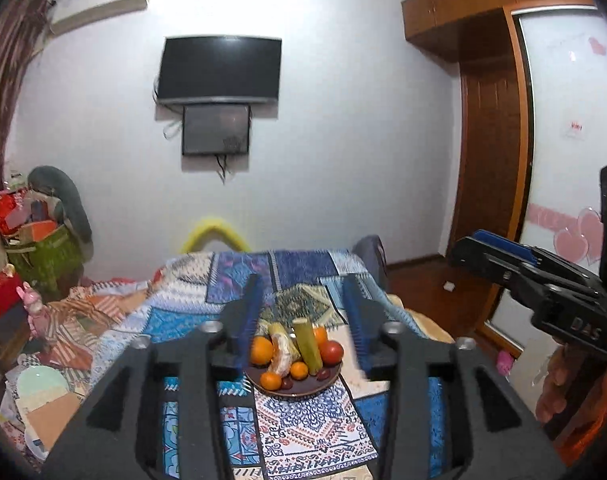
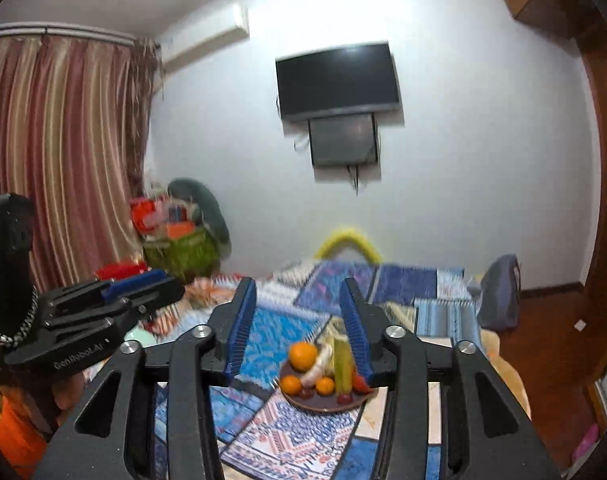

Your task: Organize fruits

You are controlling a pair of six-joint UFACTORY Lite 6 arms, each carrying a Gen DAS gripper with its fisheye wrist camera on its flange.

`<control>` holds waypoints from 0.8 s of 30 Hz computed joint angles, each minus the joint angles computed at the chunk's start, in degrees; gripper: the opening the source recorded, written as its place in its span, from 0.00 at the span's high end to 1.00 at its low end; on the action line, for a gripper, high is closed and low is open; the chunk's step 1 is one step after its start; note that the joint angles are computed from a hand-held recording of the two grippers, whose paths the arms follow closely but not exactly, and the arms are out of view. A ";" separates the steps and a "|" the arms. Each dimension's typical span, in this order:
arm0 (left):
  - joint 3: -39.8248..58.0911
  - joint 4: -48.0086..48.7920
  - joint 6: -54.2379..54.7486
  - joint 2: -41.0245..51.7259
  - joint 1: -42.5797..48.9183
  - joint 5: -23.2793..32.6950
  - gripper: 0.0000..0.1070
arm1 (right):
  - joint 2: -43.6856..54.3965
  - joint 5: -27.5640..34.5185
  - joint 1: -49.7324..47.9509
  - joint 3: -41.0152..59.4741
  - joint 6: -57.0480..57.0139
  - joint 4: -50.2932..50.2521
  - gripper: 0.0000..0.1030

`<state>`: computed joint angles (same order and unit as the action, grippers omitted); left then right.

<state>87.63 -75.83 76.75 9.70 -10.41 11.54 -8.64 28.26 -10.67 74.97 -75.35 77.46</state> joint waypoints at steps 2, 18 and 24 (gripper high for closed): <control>-3.39 -9.69 9.69 -3.34 -0.22 -1.68 0.43 | -2.45 -1.40 0.45 -1.94 -1.61 2.16 0.41; -11.61 -39.85 39.77 -10.87 0.18 -2.31 0.06 | -8.84 -14.52 6.17 -7.98 -9.52 10.94 0.00; -12.49 -42.01 41.98 -11.32 0.36 -1.97 0.05 | -8.91 -16.01 7.03 -7.82 -9.00 9.79 0.00</control>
